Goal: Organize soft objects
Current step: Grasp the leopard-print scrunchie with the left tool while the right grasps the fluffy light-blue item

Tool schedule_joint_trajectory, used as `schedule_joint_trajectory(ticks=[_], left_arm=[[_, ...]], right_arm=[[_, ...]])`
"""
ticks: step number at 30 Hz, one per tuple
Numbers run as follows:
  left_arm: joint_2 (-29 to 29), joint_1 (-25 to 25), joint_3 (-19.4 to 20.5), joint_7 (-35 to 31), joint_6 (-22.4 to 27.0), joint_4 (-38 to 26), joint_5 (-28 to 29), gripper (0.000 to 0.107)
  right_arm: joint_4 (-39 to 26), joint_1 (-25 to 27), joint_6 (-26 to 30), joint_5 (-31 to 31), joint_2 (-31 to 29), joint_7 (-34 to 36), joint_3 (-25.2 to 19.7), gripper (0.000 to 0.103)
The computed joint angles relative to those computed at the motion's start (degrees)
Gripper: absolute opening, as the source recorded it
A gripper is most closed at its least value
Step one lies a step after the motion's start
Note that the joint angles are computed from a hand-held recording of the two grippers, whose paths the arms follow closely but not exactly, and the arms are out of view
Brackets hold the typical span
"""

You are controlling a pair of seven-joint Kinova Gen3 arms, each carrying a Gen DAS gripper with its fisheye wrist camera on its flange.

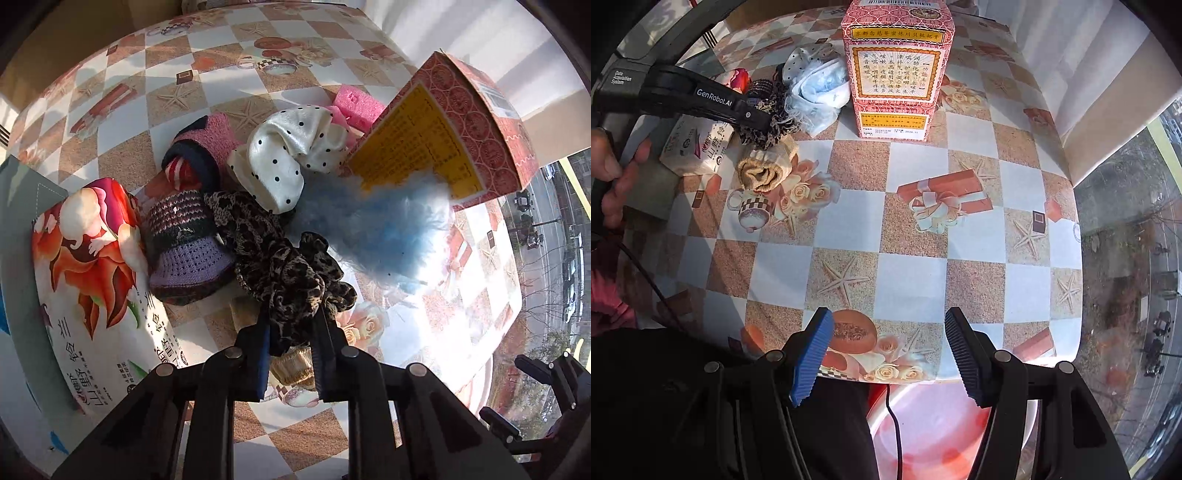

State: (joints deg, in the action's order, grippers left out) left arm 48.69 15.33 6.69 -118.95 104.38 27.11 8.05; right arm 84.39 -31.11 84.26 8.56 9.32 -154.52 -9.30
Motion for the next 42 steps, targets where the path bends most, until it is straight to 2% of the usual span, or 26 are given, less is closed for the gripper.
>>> schedule_joint_trajectory(ticks=[3,5,8,10,13,15,19,21,23,25,29,31,32,33,34,36,38,42], left_arm=[[-5.33,-2.77,0.45,-1.65,-2.93,7.96,1.46,0.020],[-9.00,-4.32,0.44,-4.45,-4.78,13.27,1.54,0.020],[-13.90,-5.85,0.00,-9.46,-7.99,21.24,0.33,0.020],[-16.15,-6.47,-0.05,-11.53,-10.59,26.20,-1.28,0.020],[-17.42,-6.89,-0.80,-13.27,-11.25,30.05,-3.44,0.021],[-18.16,-7.26,-1.00,-14.10,-12.19,31.86,-4.20,0.023],[-19.21,-8.15,-1.11,-15.66,-13.41,34.32,-4.86,0.034],[-19.76,-8.60,-1.24,-16.63,-13.76,35.51,-5.36,0.039],[-20.09,-8.72,-1.43,-17.38,-14.16,36.34,-6.17,0.045],[-20.65,-8.75,-1.59,-17.68,-14.50,36.99,-6.75,0.056],[-20.30,-9.34,-1.46,-18.13,-14.04,35.79,-6.25,0.067],[-19.41,-9.58,-1.32,-17.81,-12.73,33.98,-5.49,0.073],[-18.89,-9.54,-1.23,-17.50,-12.09,33.12,-5.09,0.074],[-18.36,-9.56,-1.16,-17.25,-11.41,32.41,-4.71,0.074],[-17.47,-9.41,-1.13,-16.81,-10.52,31.35,-4.50,0.074],[-16.22,-9.04,-1.10,-15.60,-9.54,30.06,-3.96,0.074],[-15.50,-9.40,-1.07,-14.34,-8.82,29.24,-2.82,0.074],[-13.73,-10.29,-1.12,-11.39,-7.32,26.69,-0.97,0.074]], right_arm=[[-0.76,2.77,-2.04,1.14,0.75,2.30,-2.40,0.064],[0.50,4.62,-6.27,1.41,0.13,3.90,-3.35,0.064],[2.36,4.14,-13.26,-2.84,-0.97,6.24,1.51,0.064],[3.88,5.67,-17.92,-5.90,-1.41,7.33,2.77,0.064],[6.64,8.26,-24.91,-10.47,-1.66,7.42,4.20,0.064],[8.56,9.03,-29.57,-12.42,-1.94,3.80,5.36,0.064],[13.63,3.36,-38.89,-15.61,-3.57,-5.52,14.30,0.064],[15.61,2.72,-43.55,-13.24,-3.76,-10.18,14.30,0.064],[16.63,5.37,-47.33,-9.08,-2.86,-14.84,10.09,0.064],[16.41,7.48,-48.21,-5.58,-1.66,-19.50,7.30,0.064],[17.10,13.06,-50.79,-0.85,-0.13,-28.82,1.94,0.064],[16.38,14.75,-50.67,1.32,0.73,-30.85,0.12,0.063],[16.04,15.92,-50.66,1.35,1.16,-30.47,-0.98,0.055],[16.09,17.99,-51.57,0.47,1.61,-29.15,-2.89,0.031],[16.10,20.53,-51.96,-1.34,2.15,-26.90,-5.20,0.027],[16.35,22.91,-51.68,-5.12,1.88,-22.43,-6.91,0.023],[16.42,22.15,-50.36,-7.29,0.53,-18.66,-5.92,0.023],[14.78,21.32,-42.20,-6.74,-2.76,-10.41,-7.07,0.023]])
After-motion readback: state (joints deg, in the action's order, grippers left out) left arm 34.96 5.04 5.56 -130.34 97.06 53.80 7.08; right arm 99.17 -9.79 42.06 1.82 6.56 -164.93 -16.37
